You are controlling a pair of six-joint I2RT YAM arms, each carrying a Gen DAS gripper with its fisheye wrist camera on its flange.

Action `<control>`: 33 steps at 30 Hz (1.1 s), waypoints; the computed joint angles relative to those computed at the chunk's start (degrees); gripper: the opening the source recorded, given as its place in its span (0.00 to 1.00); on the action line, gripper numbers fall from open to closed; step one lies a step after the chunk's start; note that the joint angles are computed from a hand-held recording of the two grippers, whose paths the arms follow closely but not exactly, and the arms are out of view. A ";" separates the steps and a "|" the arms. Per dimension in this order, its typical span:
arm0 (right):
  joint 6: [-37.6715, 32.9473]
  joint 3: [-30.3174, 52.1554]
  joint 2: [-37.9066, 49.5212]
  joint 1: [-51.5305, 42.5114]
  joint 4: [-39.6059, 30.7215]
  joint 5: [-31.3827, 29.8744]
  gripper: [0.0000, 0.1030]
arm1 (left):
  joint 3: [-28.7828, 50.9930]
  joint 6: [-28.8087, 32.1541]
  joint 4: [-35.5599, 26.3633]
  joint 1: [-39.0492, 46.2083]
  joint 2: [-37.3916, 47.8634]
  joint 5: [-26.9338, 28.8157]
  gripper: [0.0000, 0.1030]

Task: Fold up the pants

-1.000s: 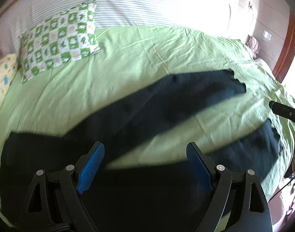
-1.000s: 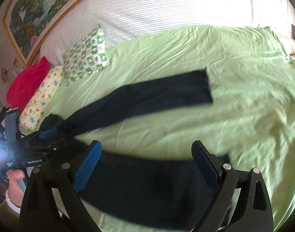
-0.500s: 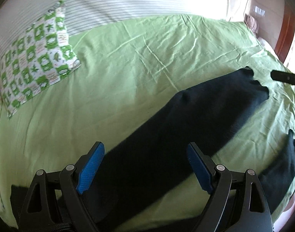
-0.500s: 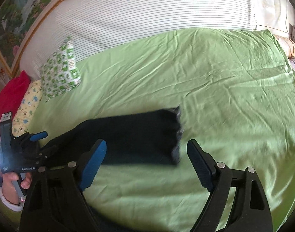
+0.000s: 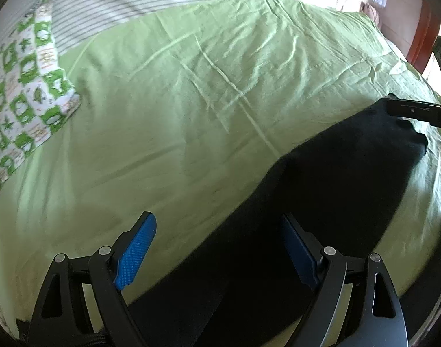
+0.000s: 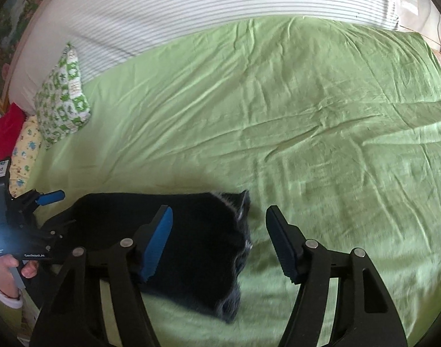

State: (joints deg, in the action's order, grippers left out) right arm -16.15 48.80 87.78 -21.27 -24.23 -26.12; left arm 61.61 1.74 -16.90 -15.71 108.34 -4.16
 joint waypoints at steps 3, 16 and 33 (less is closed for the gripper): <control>-0.47 1.89 2.89 0.29 -0.28 -1.43 0.44 | 3.10 0.63 -1.50 1.18 3.84 3.52 0.71; -8.36 -3.99 -11.17 -9.21 -10.24 -17.30 0.09 | -8.73 -2.09 -3.99 2.50 -14.02 19.18 0.08; -55.63 -4.61 -15.28 -37.34 -48.81 -24.06 0.08 | -31.45 -20.23 -5.92 -13.92 -46.52 13.13 0.07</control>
State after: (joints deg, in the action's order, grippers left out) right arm -71.78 44.20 72.50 -58.61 -73.03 -50.18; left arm 30.16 -18.50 -22.83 -29.64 61.82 8.96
